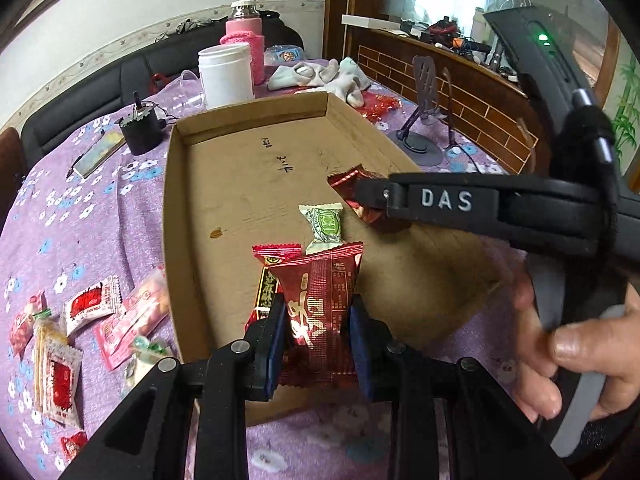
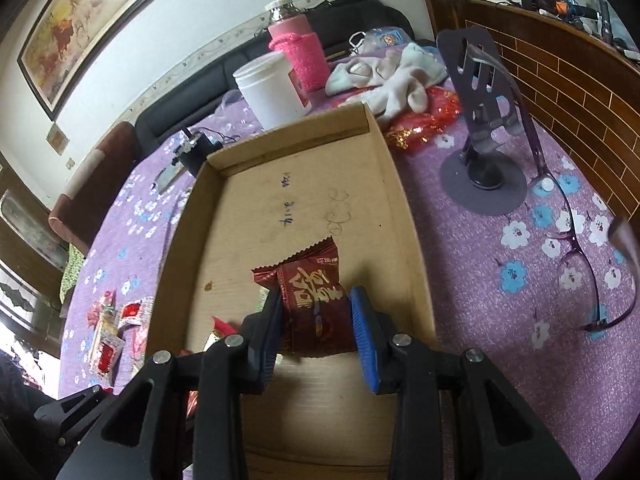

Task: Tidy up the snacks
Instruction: 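Open both grippers to drop the red snack bags into the tray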

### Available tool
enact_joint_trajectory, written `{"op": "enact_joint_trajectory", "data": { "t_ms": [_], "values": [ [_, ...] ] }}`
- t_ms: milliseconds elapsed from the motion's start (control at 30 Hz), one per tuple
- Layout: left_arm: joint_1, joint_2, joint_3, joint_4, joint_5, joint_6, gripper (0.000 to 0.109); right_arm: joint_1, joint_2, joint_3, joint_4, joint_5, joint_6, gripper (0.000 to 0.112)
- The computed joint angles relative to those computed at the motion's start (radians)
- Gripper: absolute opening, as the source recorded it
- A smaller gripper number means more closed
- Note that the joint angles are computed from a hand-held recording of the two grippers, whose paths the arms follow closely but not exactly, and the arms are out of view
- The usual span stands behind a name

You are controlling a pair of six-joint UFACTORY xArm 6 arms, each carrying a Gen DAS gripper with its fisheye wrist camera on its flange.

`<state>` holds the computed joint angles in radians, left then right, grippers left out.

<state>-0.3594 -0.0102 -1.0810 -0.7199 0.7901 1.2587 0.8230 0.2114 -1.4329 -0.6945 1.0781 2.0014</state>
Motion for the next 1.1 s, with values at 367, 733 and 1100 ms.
{"op": "enact_joint_trajectory", "data": {
  "t_ms": [367, 733, 1100],
  "values": [
    [-0.027, 0.045, -0.028, 0.004, -0.041, -0.018, 0.03, -0.002, 0.037, -0.046, 0.048, 0.061, -0.039, 0.034],
    [0.014, -0.004, -0.019, -0.024, 0.026, 0.021, 0.052, 0.017, 0.053, -0.088, 0.007, 0.128, -0.033, 0.042],
    [0.157, -0.058, -0.033, -0.089, 0.128, 0.08, 0.053, 0.065, 0.086, -0.157, -0.146, 0.176, -0.035, 0.042]
  ]
}}
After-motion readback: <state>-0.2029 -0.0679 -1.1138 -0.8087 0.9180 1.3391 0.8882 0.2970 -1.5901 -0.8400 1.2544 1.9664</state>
